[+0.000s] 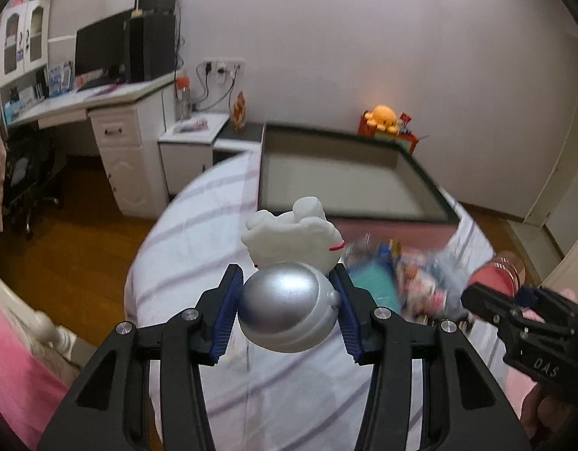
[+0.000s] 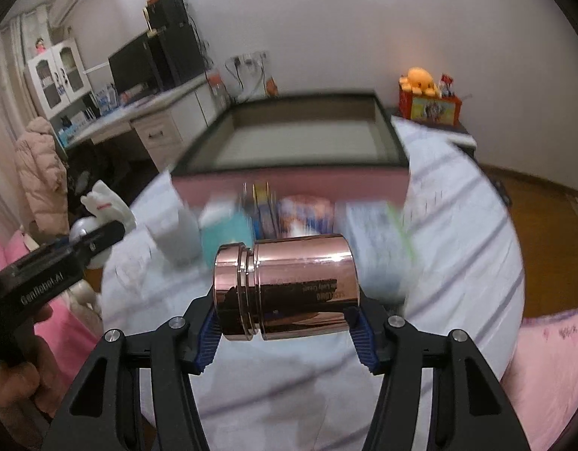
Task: Organize rigid objects
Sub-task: 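Carry the silver ball and rose-gold can into the pink box and release both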
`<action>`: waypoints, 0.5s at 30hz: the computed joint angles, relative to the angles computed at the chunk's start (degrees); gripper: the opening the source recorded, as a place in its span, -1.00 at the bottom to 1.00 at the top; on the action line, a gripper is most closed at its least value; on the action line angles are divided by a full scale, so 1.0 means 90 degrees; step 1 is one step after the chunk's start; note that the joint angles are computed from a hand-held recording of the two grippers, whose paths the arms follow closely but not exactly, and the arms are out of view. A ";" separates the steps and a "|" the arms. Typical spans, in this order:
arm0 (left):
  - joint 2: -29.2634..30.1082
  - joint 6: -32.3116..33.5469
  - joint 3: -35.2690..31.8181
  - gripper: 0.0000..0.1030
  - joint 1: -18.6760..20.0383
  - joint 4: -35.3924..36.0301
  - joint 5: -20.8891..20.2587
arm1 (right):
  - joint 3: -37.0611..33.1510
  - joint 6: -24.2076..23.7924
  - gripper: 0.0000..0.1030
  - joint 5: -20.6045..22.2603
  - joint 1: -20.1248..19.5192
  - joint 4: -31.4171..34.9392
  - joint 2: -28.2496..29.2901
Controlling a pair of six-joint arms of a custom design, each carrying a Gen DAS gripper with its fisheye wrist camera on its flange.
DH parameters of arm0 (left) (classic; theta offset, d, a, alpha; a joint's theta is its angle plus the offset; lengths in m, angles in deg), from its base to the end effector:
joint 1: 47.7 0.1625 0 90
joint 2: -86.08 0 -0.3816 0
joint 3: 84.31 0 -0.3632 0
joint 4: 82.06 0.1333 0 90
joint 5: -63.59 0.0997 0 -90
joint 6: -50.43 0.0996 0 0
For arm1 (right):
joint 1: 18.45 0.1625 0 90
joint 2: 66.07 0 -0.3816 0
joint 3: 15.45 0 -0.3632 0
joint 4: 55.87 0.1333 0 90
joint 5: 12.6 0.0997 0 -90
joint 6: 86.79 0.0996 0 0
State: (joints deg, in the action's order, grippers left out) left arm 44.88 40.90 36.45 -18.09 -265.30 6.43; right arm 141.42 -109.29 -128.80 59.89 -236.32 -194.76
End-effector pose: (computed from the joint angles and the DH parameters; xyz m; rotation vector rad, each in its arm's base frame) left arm -0.3157 -0.3949 -0.0011 1.0788 2.4924 -0.7251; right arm 0.0456 -0.2209 0.3355 -0.0990 -2.1961 1.1082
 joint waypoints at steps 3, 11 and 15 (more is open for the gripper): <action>0.0264 0.0252 -0.0575 -0.06 0.0022 0.0050 0.0051 | -0.0592 -0.0170 0.15 -0.0068 0.0113 -0.0275 0.0654; 0.1575 0.0692 -0.2836 -0.06 0.0480 0.1150 -0.0074 | -0.2310 -0.0389 0.15 0.0280 -0.0405 -0.0204 0.2432; 0.2234 0.0585 -0.3896 -0.06 0.0783 0.2112 -0.0274 | -0.3016 -0.0240 0.15 0.0359 -0.0843 0.0295 0.3193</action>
State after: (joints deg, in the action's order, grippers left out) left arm 64.99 46.16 1.39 -11.04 -246.29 3.96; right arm 114.28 -111.46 -125.57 52.31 -233.67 -166.03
